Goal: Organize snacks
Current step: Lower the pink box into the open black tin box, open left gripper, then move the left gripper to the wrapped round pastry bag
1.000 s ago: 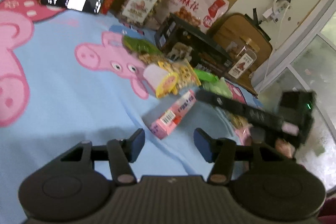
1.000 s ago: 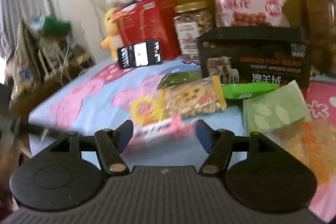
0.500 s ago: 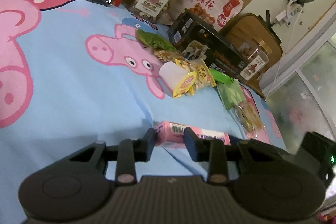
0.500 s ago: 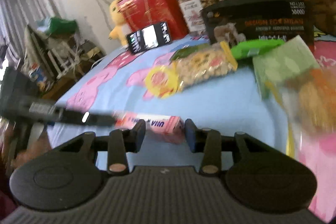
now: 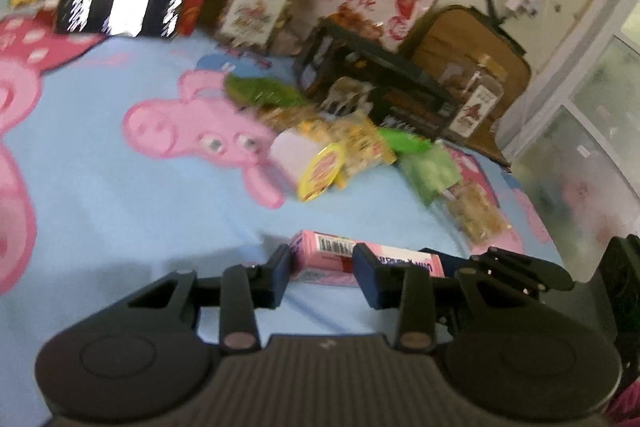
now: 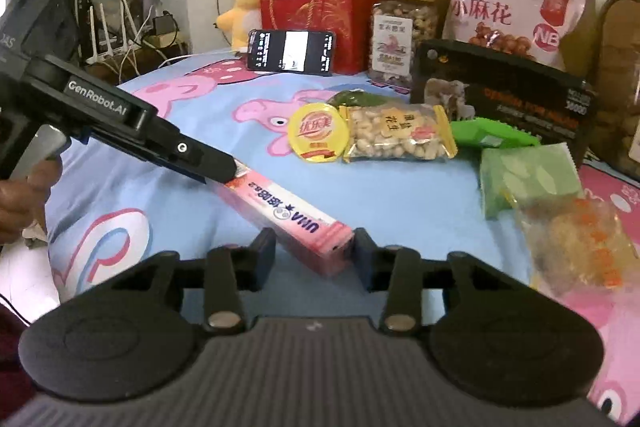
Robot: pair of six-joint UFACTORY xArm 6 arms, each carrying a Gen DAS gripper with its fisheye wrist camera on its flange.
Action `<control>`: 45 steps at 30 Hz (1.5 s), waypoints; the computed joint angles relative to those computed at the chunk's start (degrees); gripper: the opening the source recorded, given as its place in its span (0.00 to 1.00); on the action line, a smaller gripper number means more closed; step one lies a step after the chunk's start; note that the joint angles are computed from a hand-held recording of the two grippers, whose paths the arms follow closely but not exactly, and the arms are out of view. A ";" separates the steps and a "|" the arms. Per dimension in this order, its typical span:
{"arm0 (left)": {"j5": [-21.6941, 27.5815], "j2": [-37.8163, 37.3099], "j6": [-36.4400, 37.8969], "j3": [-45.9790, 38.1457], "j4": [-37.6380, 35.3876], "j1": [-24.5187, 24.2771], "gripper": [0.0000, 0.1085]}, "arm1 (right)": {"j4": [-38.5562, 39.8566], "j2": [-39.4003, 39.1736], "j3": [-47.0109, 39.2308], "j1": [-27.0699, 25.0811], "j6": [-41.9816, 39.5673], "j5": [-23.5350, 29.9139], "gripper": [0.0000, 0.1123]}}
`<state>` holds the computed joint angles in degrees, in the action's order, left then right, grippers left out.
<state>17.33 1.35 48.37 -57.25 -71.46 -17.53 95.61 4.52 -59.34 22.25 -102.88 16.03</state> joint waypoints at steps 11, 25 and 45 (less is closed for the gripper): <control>-2.74 18.97 -8.52 -30.86 12.22 -2.83 0.33 | -2.31 7.91 -18.01 -5.25 -1.28 -4.13 0.40; 16.03 55.30 -47.50 -82.66 50.42 0.29 0.31 | -60.26 32.31 -45.58 -9.90 57.92 -5.82 0.57; 6.56 40.01 -37.23 -51.30 47.24 5.04 0.40 | -45.47 25.58 -34.46 -4.28 50.50 2.35 0.47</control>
<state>23.90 41.36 11.14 -108.54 -24.22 -12.49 50.14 30.10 -93.80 17.97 -52.38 18.38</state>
